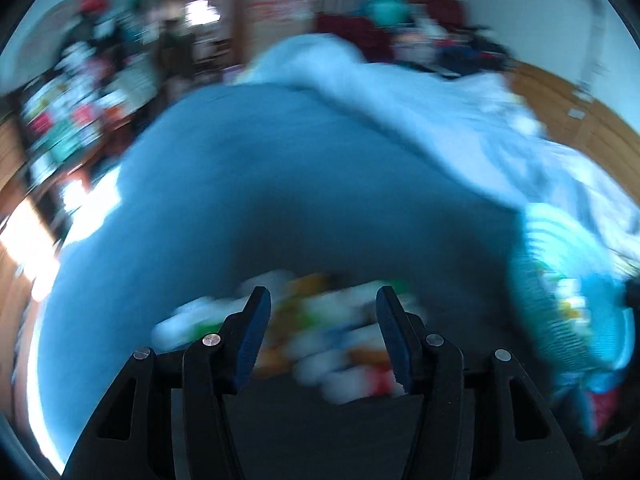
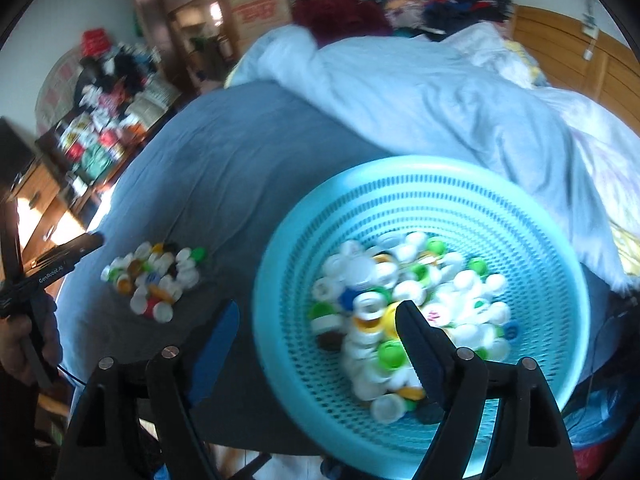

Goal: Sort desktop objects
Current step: 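Return both tools to the pile and grasp a white cap with the left tool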

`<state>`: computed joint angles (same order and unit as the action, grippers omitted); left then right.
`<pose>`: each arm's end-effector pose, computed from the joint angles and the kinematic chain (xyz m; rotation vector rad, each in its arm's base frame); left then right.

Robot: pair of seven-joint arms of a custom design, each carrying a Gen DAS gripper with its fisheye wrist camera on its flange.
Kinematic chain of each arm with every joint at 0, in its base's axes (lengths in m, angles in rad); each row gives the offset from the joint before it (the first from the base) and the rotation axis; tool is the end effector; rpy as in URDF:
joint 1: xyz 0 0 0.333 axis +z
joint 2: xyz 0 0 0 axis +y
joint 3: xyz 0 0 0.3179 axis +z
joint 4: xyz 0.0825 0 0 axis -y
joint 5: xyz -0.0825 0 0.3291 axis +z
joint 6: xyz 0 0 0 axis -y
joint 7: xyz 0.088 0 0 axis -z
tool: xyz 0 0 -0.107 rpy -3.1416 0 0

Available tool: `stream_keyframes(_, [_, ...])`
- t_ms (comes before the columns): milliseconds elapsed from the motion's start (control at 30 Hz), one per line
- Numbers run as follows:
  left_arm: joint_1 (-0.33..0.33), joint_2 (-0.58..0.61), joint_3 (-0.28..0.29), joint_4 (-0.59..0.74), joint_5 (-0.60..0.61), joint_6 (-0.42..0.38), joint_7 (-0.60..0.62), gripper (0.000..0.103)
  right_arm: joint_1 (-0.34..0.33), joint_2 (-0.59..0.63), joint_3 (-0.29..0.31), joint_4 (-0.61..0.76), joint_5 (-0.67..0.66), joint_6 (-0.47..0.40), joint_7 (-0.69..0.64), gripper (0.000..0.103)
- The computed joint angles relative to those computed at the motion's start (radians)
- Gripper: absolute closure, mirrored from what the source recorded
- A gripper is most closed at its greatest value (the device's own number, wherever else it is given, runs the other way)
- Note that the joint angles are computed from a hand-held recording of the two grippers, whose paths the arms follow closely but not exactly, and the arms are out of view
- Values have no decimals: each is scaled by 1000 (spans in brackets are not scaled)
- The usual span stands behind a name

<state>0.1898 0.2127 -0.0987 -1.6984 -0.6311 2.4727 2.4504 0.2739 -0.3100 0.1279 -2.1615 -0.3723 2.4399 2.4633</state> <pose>0.6133 0.0635 0.5506 -1.4674 2.1879 -0.9289 0.4150 0.1842 0.6077 -1.5511 2.0406 -0.5743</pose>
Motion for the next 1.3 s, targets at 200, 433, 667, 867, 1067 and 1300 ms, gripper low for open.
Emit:
stream_keyframes(200, [78, 161, 35, 85, 60, -6, -39, 54, 31, 91, 20, 99, 3, -50, -36, 18])
stream_keyframes(433, [101, 264, -11, 131, 103, 34, 34, 54, 74, 168, 36, 207, -23, -143, -42, 18])
stream_keyframes(667, [97, 353, -32, 264, 143, 12, -17, 54, 105, 228, 29, 269, -13, -188, -55, 18])
stream_keyframes(867, [103, 359, -41, 268, 162, 24, -10, 77, 127, 293, 19, 301, 35, -125, -92, 22])
stream_keyframes(1067, [136, 343, -58, 231, 87, 37, -8, 77, 133, 421, 22, 311, 313, 45, -286, 43])
stream_keyframes(1300, [136, 356, -58, 249, 80, 28, -9, 76, 128, 622, 49, 480, 421, 71, -430, 43])
